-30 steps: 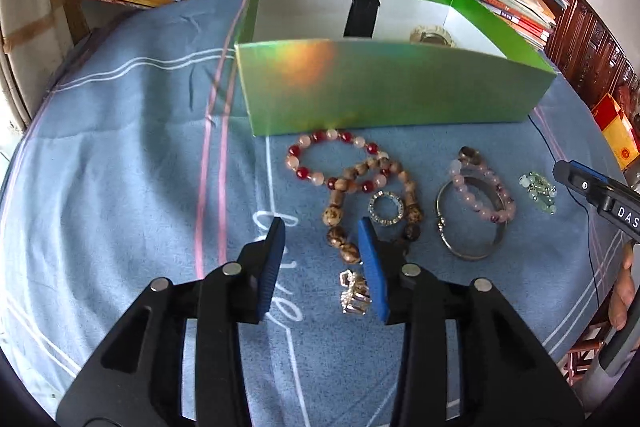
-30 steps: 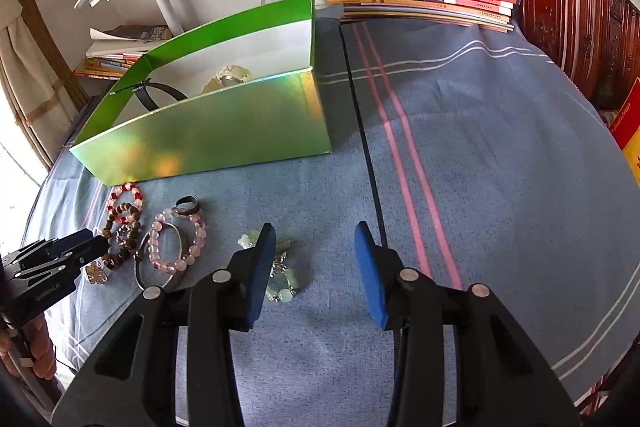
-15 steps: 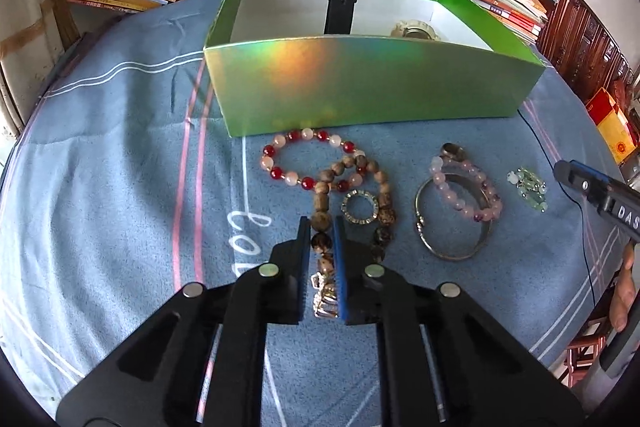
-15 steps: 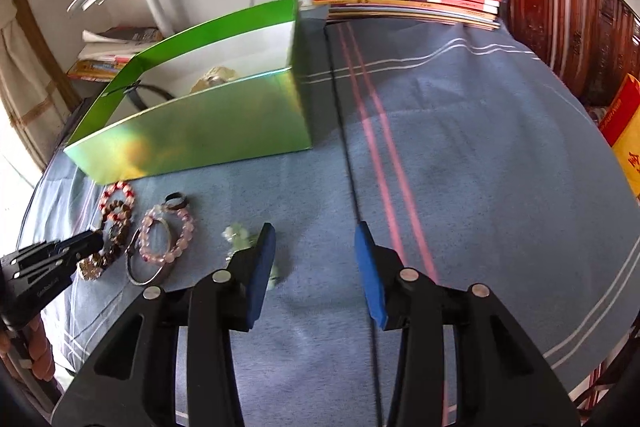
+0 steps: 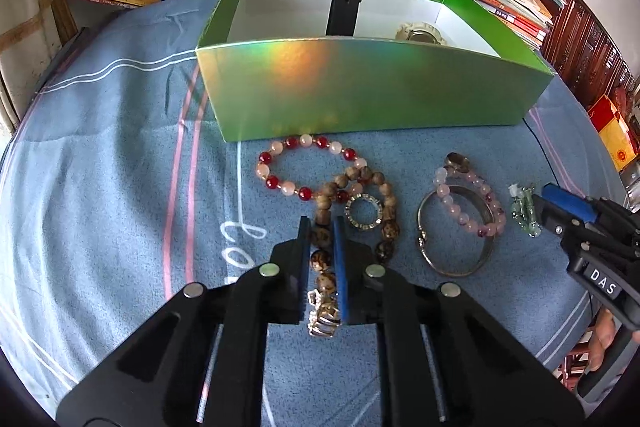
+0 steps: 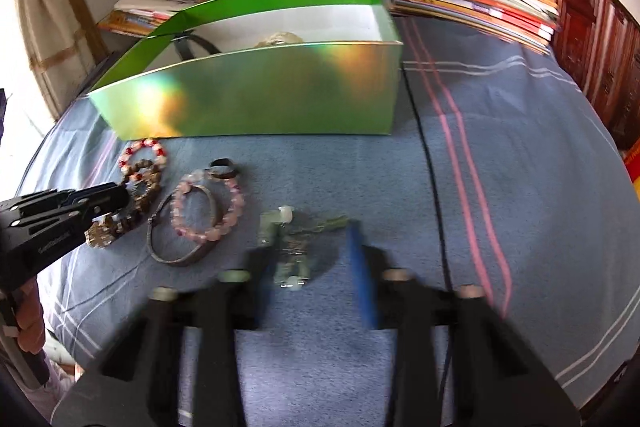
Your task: Organize jewelry
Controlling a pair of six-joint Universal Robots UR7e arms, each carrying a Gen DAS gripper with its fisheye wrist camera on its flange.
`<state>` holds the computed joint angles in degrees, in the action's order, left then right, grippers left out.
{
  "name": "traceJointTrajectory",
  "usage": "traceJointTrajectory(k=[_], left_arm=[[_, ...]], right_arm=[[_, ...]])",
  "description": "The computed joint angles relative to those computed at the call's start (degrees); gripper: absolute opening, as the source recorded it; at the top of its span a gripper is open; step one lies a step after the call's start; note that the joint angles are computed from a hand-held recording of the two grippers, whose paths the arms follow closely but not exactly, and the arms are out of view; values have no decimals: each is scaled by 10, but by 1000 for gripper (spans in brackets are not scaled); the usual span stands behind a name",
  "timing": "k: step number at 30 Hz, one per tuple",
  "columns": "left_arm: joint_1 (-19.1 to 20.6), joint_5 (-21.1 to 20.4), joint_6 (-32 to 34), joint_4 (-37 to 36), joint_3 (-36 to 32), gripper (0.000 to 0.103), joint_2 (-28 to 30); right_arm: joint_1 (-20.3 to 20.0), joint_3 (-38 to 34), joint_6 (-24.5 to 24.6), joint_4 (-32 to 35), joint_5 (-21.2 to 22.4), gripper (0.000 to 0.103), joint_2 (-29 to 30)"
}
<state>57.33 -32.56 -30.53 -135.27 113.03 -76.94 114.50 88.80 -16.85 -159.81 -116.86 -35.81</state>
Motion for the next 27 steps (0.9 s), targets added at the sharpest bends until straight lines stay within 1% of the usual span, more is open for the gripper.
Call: traceJointTrajectory(k=[2,3,8,12,14,15,16,17,18,19,21,22,23,24,25,26,27], left_arm=[[-4,4,-1,-2,2,12,-2],[-7,6,0,-4,4,12,-4],[-25,20,4,-12,11,12,-16],[-46,35,22,-31,19,12,-28],[-50,37,27,-35,20,12,-29],[-51,37,26,-33,20,12,-28],[-50,36,24,-30,18,12,-27],[-49,33,21,-26,17,12,-26],[-48,31,21,-23,17,12,-27],[-46,28,18,-20,16,12,-26],[-42,24,15,-16,15,12,-23],[-41,22,13,-14,14,12,-23],[-40,22,12,-14,14,12,-21],[-38,21,12,-14,14,12,-20],[-37,20,12,-15,14,12,-21],[-36,20,12,-15,15,12,-21],[-36,20,10,-15,15,12,-21]], right_arm=[[2,-1,-5,1,-1,3,1],[1,0,-6,2,0,1,0],[6,7,-12,-13,19,0,-13],[12,11,-17,-37,32,0,-27],[14,8,-22,-42,25,1,-28],[14,6,-22,-38,20,3,-27],[14,2,-18,-30,13,16,-24],[13,-1,-14,-20,6,35,-20],[12,-2,-12,-14,2,43,-15],[10,-2,-13,-10,3,47,-12],[8,-4,-18,8,9,47,-5],[8,-6,-22,10,8,46,0],[9,-7,-25,10,4,32,4],[9,-10,-28,16,-2,21,8],[9,-11,-32,13,-3,16,11],[9,-6,-37,5,-1,6,11],[9,-7,-35,10,4,6,9]])
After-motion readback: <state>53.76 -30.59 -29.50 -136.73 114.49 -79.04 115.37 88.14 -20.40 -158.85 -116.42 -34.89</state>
